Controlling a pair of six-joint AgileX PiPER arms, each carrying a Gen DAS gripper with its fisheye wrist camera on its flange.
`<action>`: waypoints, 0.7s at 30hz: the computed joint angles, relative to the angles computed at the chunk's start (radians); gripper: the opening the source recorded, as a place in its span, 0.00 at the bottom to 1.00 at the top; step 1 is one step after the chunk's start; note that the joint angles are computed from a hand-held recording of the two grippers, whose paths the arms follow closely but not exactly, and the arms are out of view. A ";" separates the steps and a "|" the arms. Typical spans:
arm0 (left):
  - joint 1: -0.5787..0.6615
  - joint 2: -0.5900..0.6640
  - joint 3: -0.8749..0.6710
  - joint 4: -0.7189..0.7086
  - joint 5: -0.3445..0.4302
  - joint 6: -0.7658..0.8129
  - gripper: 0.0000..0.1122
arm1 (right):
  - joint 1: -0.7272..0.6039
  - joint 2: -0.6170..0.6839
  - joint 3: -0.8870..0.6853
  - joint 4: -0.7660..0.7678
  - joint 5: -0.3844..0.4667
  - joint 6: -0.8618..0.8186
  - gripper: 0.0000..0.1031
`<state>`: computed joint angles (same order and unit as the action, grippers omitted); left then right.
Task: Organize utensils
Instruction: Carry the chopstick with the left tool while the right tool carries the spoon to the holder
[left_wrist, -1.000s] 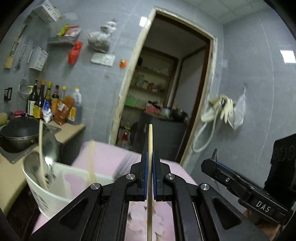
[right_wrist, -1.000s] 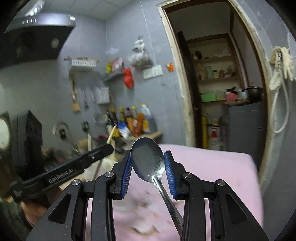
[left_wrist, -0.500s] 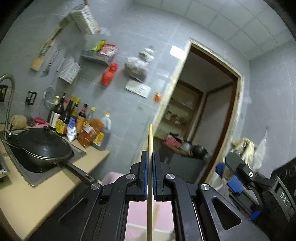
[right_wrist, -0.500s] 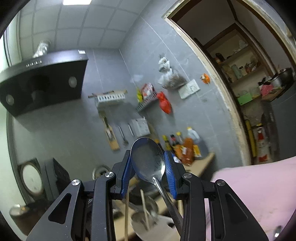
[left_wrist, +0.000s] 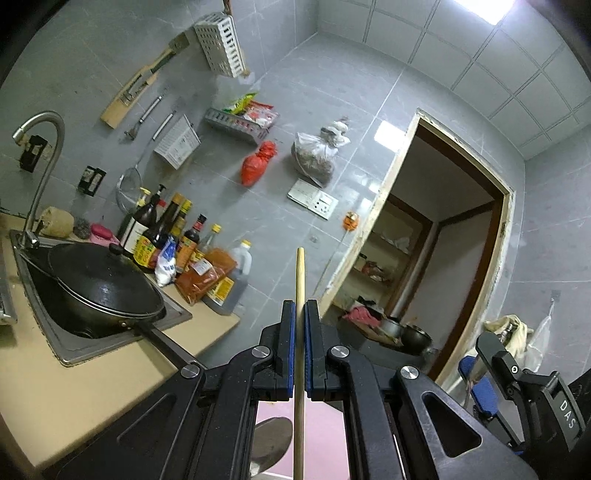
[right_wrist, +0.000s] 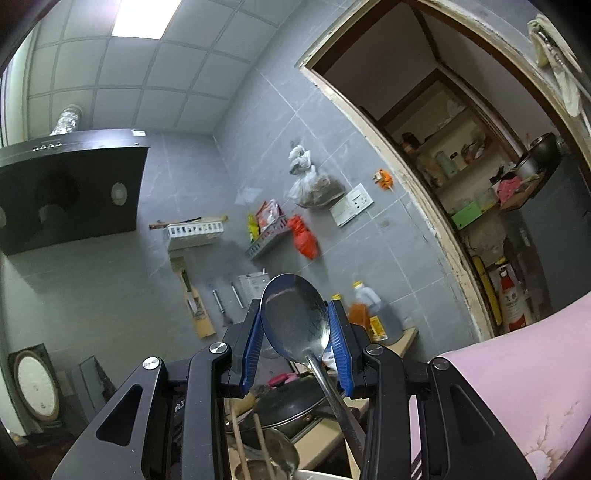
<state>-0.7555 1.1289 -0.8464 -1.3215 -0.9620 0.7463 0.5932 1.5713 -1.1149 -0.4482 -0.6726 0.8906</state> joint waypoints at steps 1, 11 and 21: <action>-0.008 -0.001 0.008 0.005 -0.016 -0.006 0.02 | 0.000 0.002 0.003 0.007 -0.003 -0.006 0.31; -0.061 -0.034 0.038 0.041 -0.167 0.008 0.02 | -0.023 0.041 0.012 -0.021 -0.061 0.068 0.31; -0.028 0.017 0.082 0.060 -0.199 -0.103 0.02 | -0.024 0.063 0.027 -0.037 -0.081 0.074 0.31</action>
<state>-0.7833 1.1460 -0.7647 -1.2620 -1.1611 0.6435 0.5693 1.6343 -1.0880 -0.4852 -0.7534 0.9646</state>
